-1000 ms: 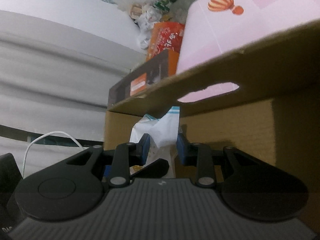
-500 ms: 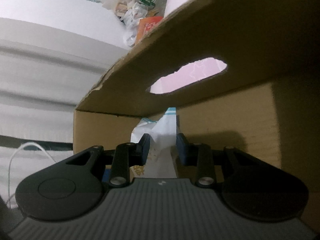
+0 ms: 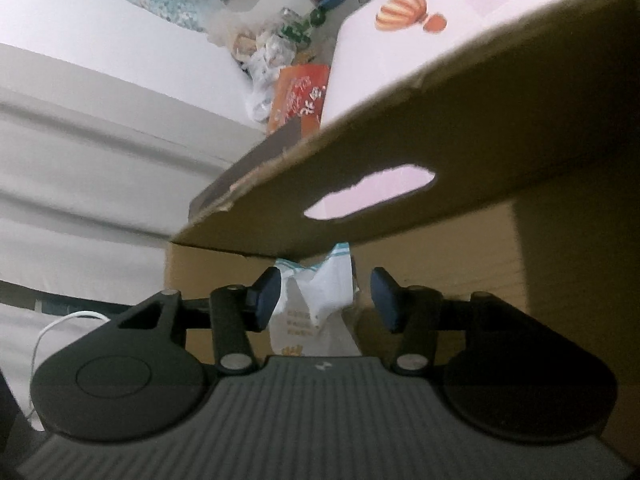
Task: Organize soft objects
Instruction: 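Lower the cotton-swab bag into the cardboard box and open the left tool, then reach the right tool into the pile and grasp the blue bandage box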
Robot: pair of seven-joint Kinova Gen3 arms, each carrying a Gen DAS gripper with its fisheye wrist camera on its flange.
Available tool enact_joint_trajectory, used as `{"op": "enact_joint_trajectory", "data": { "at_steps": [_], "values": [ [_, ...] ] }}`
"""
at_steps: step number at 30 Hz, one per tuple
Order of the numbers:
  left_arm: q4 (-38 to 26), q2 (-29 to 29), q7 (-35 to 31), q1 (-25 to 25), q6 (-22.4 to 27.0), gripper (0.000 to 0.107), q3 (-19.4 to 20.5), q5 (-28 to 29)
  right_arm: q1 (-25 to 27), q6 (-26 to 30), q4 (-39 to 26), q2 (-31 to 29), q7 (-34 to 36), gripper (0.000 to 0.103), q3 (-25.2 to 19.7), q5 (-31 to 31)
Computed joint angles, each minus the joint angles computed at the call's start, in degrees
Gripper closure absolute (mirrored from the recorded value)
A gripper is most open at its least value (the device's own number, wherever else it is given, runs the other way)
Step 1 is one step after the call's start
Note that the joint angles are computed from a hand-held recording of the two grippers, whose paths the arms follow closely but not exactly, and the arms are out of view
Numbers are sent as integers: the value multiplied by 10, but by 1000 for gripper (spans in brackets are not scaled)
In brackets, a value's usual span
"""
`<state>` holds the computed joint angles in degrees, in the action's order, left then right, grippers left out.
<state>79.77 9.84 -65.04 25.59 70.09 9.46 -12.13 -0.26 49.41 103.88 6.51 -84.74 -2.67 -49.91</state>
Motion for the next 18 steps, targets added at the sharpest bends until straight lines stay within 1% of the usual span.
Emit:
{"op": "enact_joint_trajectory", "data": {
  "at_steps": [4, 7, 8, 9, 11, 13, 16, 18],
  "values": [
    [-16, 0, 16, 12, 13, 43, 3, -11, 20, 15, 7, -23, 28, 54, 12, -37],
    [-38, -2, 24, 16, 24, 36, 6, -2, 40, 47, 4, -36, 61, 51, 30, -78],
    [-46, -4, 25, 17, 28, 31, 8, 3, 48, 60, 13, -44, 79, 50, 37, -99],
    [-53, -6, 28, 21, 31, 28, 11, 7, 54, 73, 15, -51, 89, 49, 45, -113],
    [-70, -7, 34, 34, 37, 27, 18, 3, 69, 105, 26, -68, 114, 45, 64, -135],
    [-96, 2, 40, 51, 54, 26, 25, -3, 85, 133, 32, -84, 127, 36, 87, -150],
    [-133, 15, 50, 75, 68, 26, 30, -2, 120, 188, 32, -101, 140, 31, 132, -167],
    [-153, 25, 59, 92, 70, 26, 32, 1, 144, 214, 32, -108, 144, 29, 156, -170]
  ]
}}
